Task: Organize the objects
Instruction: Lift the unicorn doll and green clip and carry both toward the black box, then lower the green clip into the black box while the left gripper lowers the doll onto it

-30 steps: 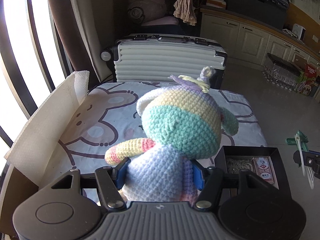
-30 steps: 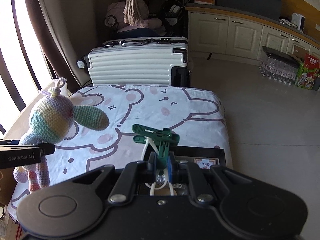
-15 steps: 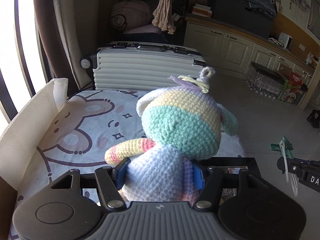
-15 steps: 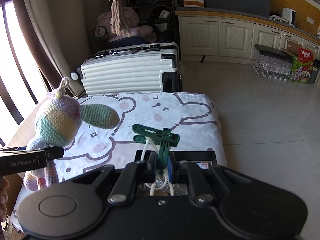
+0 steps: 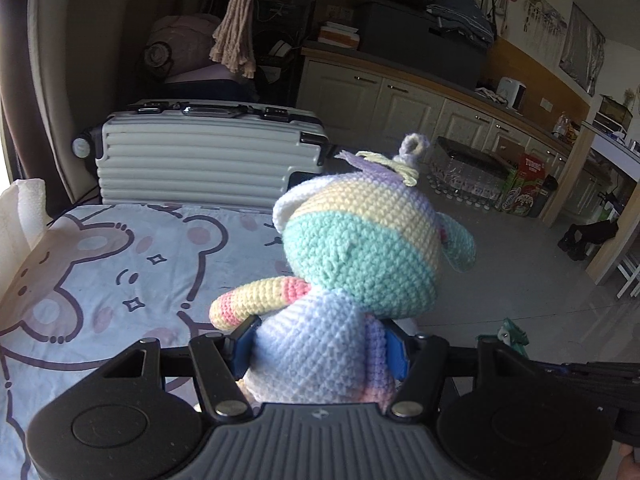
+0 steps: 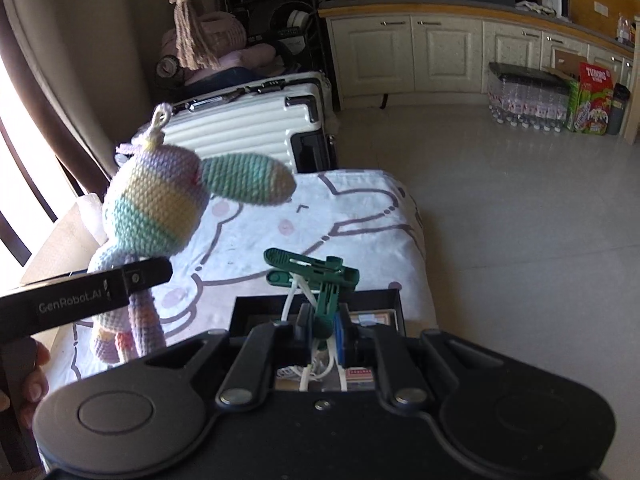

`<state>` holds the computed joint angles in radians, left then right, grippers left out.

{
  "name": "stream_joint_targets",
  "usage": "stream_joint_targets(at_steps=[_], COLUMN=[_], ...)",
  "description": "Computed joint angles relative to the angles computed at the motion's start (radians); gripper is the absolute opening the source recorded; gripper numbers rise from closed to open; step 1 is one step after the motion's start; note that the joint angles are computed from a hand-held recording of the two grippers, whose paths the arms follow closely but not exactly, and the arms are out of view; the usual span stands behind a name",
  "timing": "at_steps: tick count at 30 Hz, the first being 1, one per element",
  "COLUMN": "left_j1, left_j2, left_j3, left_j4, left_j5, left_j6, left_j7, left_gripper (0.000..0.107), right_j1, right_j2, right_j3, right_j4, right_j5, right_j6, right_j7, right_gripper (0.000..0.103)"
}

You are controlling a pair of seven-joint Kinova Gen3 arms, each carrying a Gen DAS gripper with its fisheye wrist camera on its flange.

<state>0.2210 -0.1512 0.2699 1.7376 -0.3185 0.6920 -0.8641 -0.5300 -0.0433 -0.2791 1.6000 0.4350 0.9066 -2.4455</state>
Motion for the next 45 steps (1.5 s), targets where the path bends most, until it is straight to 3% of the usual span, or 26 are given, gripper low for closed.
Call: stream_joint_targets(at_steps=[8,18,19,20,22,23,27,31,32,35,40,45], left_j1=[0.031,0.054,0.055,0.056,0.055,0.055,0.057,0.073,0.077,0.089,0.085,0.07], left_j2=[0.071,0.128,0.132,0.135,0.142,0.145,0.166,0.194,0.202,0.225,0.237,0.246], left_j3=[-0.03,-0.088,-0.091,-0.094,-0.102,-0.104,-0.104,-0.096,-0.095,-0.095,-0.101,-0.097], left_j4=[-0.006,-0.007,-0.006,-0.004,0.003,0.006,0.011,0.009,0.006,-0.012,-0.016,-0.023], left_j5=[0.021,0.171,0.186,0.204,0.257,0.283,0.358,0.352,0.348,0.337,0.366,0.415], left_j6=[-0.067,-0.138,-0.145,-0.153,-0.179,-0.191,-0.221,-0.232,-0.229,-0.198,-0.187,-0.164], left_j7=[-0.039,-0.183,-0.203,-0.223,-0.279,-0.306,-0.391,-0.449,-0.461,-0.481,-0.511,-0.591], left_gripper=[0.063,0.063,0.063,0.063,0.063,0.063,0.063,0.063,0.063,0.063,0.063,0.063], right_j1=[0.032,0.022,0.023,0.024,0.017,0.013,0.027,0.053,0.052,0.094,0.154,-0.016], right_j2=[0.082,0.199,0.204,0.207,0.209,0.209,0.192,0.158,0.152,0.141,0.18,0.254], right_j3=[0.058,0.092,0.096,0.099,0.107,0.111,0.122,0.12,0.128,0.123,0.093,0.182], right_j4=[-0.01,-0.042,-0.042,-0.039,-0.042,-0.043,-0.039,-0.02,-0.019,-0.009,-0.021,-0.109], right_j5=[-0.172,-0.288,-0.297,-0.306,-0.297,-0.288,-0.3,-0.303,-0.307,-0.394,-0.538,-0.384], right_j6=[0.011,0.061,0.065,0.066,0.081,0.087,0.085,0.068,0.071,0.059,0.073,0.233], right_j7=[0.211,0.416,0.429,0.437,0.432,0.425,0.408,0.371,0.369,0.453,0.616,0.543], right_gripper=[0.011,0.012,0.017,0.032,0.046,0.047,0.047,0.044,0.038,0.02,0.014,0.014])
